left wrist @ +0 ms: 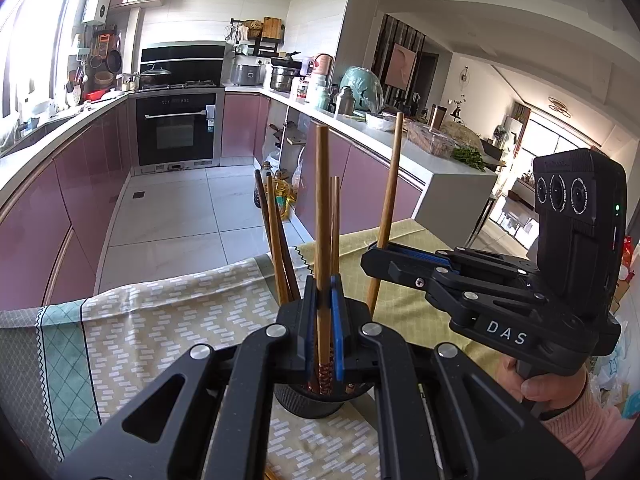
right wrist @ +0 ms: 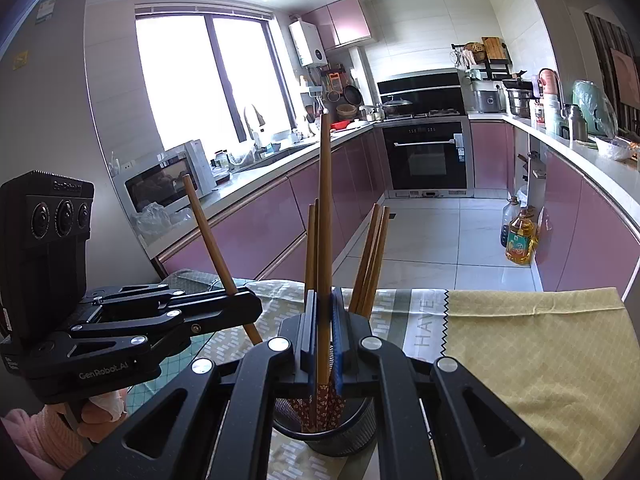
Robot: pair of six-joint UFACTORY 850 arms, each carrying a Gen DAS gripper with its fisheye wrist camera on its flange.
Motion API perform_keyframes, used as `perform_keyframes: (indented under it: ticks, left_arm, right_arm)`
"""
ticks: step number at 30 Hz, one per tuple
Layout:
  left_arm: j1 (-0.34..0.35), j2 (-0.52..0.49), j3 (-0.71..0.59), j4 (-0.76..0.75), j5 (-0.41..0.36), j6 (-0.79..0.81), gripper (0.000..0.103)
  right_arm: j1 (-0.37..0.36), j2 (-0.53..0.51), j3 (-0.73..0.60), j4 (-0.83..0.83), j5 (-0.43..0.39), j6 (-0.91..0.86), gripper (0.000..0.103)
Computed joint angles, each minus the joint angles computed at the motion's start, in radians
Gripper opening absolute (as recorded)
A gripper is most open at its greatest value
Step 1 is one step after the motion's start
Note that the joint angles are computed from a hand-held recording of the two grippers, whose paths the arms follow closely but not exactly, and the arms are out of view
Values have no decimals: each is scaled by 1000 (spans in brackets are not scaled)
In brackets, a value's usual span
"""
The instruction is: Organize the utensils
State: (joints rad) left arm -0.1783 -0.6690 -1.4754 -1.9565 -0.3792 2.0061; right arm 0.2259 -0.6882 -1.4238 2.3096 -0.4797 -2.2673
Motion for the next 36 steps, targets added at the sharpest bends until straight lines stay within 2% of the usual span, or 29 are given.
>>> perform_keyframes:
  ticks: [36]
  left_arm:
    - [-1,-18,4,21,9,-17,7]
  right_arm:
    - [-6,-28,-7,-23,-9,21,6]
